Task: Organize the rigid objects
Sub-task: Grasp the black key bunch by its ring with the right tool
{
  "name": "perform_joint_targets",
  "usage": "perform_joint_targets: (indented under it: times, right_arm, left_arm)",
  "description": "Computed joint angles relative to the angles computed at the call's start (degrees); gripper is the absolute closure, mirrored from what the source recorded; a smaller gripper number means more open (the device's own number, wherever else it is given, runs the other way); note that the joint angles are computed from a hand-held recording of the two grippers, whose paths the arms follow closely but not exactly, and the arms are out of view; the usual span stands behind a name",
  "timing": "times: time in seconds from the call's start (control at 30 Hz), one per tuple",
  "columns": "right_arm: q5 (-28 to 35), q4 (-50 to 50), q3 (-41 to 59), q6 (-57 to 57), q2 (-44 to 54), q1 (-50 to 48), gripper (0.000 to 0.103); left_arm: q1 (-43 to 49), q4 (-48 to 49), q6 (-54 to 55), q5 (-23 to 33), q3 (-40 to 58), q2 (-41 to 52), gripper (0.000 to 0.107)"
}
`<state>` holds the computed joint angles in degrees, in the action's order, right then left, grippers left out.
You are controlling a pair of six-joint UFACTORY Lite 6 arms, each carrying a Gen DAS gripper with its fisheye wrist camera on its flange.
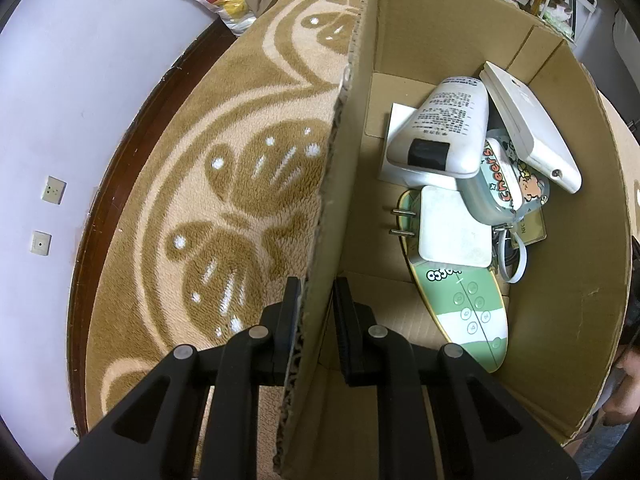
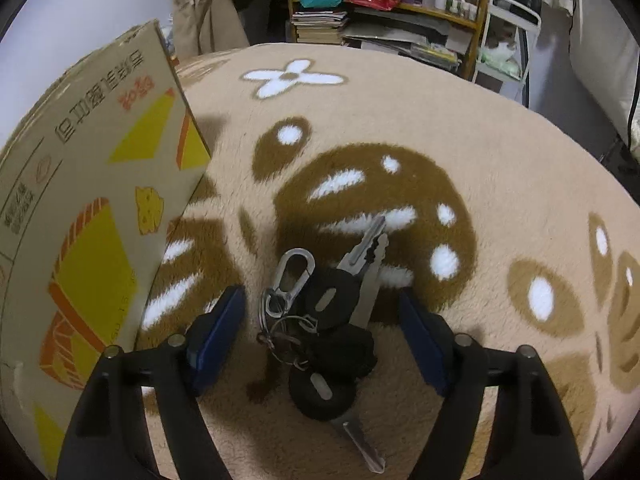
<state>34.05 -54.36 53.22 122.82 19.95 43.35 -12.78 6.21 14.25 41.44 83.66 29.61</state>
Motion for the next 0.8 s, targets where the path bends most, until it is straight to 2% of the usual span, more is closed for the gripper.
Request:
perform_joint_targets:
  times: [0.23, 0.3, 0.37, 0.43, 0.63, 0.67, 0.8]
  right_arm:
    - [0.93, 0.45, -0.99, 0.88, -1.14, 0.53, 0.034]
    - [1.50, 0.23, -1.26, 1.39, -1.44, 0.73, 0.041]
    - [4.04, 1.43, -0.68, 0.85, -1.34, 1.54, 0.062]
    - [4.17, 0.48, -1.09, 1.43, -1.90, 1.80, 0.078]
    - [4.48, -3.29, -4.88, 7.41, -6.90, 3.27, 0.079]
    - [4.96, -3.75, -4.99, 7.82, -7.60, 3.47, 0.084]
    - [8.27, -5.12, -3.33, 6.75, -10.53, 4.63, 0.085]
  left_arm:
    - [-0.08, 0.21, -0.13, -0.11, -0.04, -0.01, 0.091]
    - [-0.14, 0.23, -0.21, -0.15, -0.12, -0.08, 0.091]
    - [-0.19, 0.22, -0.29, -0.14, -0.24, -0.18, 0.091]
    - [-0.22, 0.26, -0.28, -0.12, -0.14, -0.09, 0.091]
    - [-0.27, 0.25, -0.35, -0.13, -0.22, -0.15, 0.091]
    - [-0.40, 0.29, -0.52, -0.14, -0.30, -0.21, 0.091]
    - [-0.27, 0.35, -0.36, -0.15, -0.29, -0.21, 0.091]
